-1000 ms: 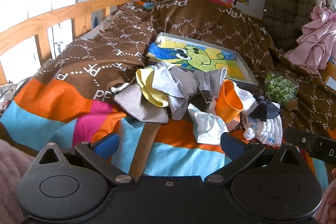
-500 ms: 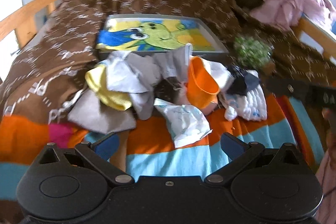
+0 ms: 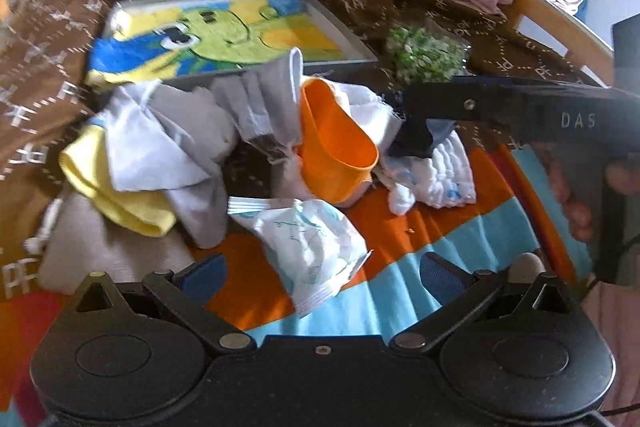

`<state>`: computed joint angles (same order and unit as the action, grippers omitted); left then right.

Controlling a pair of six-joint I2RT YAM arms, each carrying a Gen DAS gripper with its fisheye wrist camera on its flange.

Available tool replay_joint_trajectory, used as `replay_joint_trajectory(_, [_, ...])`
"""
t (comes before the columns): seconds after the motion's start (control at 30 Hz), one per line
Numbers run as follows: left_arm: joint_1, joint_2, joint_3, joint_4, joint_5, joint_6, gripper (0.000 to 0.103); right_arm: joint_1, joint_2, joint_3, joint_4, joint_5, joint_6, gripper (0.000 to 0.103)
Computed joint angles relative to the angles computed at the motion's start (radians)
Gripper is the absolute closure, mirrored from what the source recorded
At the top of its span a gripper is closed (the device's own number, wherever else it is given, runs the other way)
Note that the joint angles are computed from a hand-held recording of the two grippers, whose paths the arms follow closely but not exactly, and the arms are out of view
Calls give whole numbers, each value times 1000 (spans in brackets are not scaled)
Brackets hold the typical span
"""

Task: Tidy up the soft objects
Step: 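Move both tools down toward the pile of soft items, then grasp the white plastic packet with the left tool while the right tool grasps the orange strap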

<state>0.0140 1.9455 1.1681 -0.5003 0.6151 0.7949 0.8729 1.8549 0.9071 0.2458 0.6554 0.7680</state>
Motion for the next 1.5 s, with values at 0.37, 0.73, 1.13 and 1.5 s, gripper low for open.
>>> replay_joint_trajectory(0.37, [-17,133,141,-84,-5,-43,13,-74,62,17,71,-214,-20,8])
replay_joint_trajectory(0.73, [8,226,251,-196,47,-140,53,-80,81,22,94,-255,-49,21])
replay_joint_trajectory(1.13, [10,275,289,-208,59,-222,61,-51,137,111,26,-236,-123,36])
replay_joint_trajectory(1.5, [-2,270,258,-155,41,-234,66,-58,215,210,-55,-200,-111,53])
